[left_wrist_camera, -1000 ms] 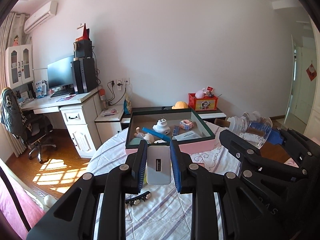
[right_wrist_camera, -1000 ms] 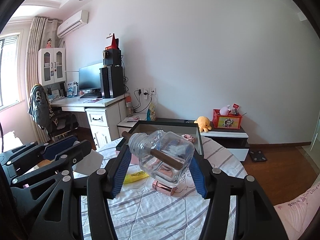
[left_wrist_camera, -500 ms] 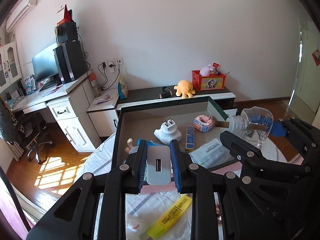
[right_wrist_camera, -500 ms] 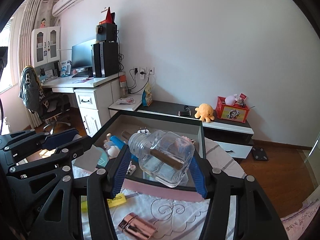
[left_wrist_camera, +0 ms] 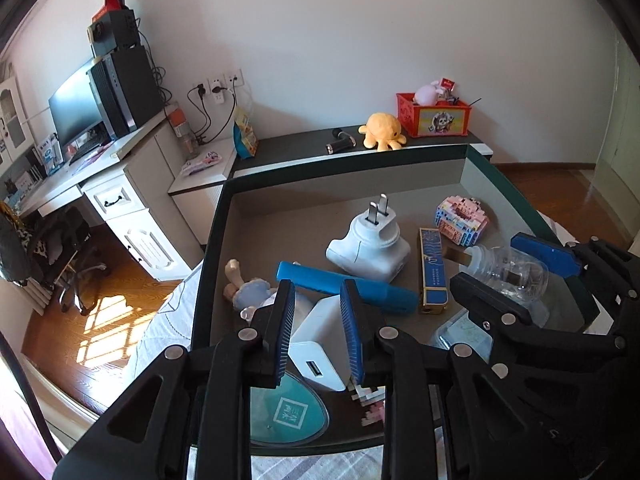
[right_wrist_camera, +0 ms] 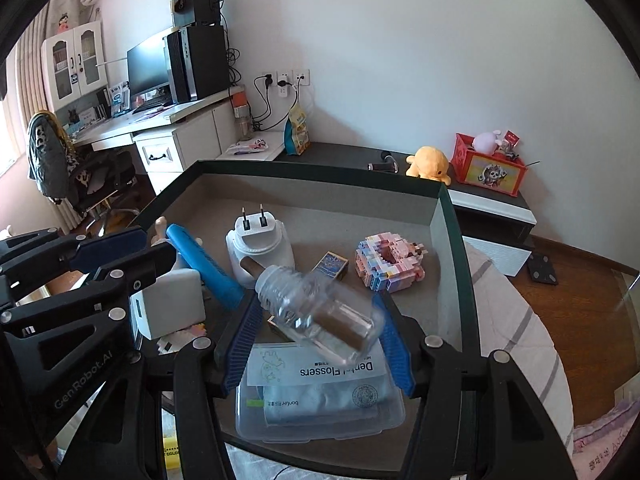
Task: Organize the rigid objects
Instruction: 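Withdraw both tools from the pink box back over the bed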
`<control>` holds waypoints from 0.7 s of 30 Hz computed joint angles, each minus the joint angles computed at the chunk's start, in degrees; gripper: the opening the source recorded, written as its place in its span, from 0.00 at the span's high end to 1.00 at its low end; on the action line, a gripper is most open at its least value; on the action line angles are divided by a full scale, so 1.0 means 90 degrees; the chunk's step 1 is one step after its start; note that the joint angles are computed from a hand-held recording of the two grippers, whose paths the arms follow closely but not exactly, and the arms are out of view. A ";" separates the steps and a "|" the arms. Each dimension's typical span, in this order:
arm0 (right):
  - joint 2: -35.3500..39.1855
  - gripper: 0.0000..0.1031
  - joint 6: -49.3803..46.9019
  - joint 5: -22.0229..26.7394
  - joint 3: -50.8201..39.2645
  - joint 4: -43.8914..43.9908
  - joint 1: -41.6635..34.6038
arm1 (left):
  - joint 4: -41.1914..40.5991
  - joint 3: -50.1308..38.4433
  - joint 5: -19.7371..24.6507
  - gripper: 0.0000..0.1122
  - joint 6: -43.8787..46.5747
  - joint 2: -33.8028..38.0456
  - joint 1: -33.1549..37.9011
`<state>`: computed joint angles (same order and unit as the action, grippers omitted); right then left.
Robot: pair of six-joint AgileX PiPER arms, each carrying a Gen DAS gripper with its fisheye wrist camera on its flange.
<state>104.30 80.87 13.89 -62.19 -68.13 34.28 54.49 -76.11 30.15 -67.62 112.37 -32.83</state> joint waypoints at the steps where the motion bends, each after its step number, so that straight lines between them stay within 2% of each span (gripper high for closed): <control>1: -0.0044 0.33 0.0101 -0.0031 0.0055 -0.0076 -0.0009 | -0.0073 0.0079 -0.0106 0.75 0.0036 -0.0074 0.0042; 2: -0.0091 0.27 0.0283 0.0061 0.0079 -0.0189 0.0059 | -0.0079 0.0149 -0.0139 0.73 0.0013 -0.0142 0.0056; 3: -0.0166 0.25 0.0610 0.0120 0.0163 -0.0477 0.0089 | 0.0064 0.0252 -0.0105 0.65 -0.0171 -0.0233 0.0032; 4: -0.0272 0.24 0.0758 0.0168 0.0250 -0.0593 0.0131 | 0.0301 0.0395 -0.0087 0.56 -0.0438 -0.0356 0.0002; 5: -0.0381 0.23 0.0803 0.0179 0.0330 -0.0607 0.0131 | 0.0559 0.0588 -0.0066 0.50 -0.0721 -0.0534 -0.0036; 7: -0.0639 0.22 0.0887 0.0287 0.0496 -0.0542 0.0177 | 0.1138 0.0999 0.0086 0.30 -0.1422 -0.0928 -0.0180; 9: -0.0995 0.20 0.1346 0.0493 0.0772 -0.0831 0.0341 | 0.1588 0.1452 0.0324 0.21 -0.2050 -0.1397 -0.0399; 12: -0.1699 0.18 0.2029 0.0823 0.1309 -0.1277 0.0759 | 0.2013 0.2126 0.0715 0.16 -0.2604 -0.2161 -0.0817; 15: -0.2413 0.11 0.2436 0.1537 0.1777 -0.1381 0.1519 | 0.2269 0.2746 0.1433 0.13 -0.3112 -0.2912 -0.1468; 17: -0.2903 0.00 0.2685 0.2200 0.2067 -0.1390 0.2186 | 0.2341 0.3191 0.1991 0.11 -0.3476 -0.3444 -0.2052; 19: -0.3359 0.00 0.2897 0.3014 0.2347 -0.1363 0.3037 | 0.2276 0.3576 0.2651 0.09 -0.3814 -0.3951 -0.2771; 21: -0.3633 0.00 0.3001 0.4049 0.2453 -0.1137 0.4051 | 0.2140 0.3838 0.3517 0.09 -0.4078 -0.4339 -0.3636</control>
<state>71.59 107.88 50.33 -40.11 -78.36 70.74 73.75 -41.57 61.80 -104.33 73.32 -65.55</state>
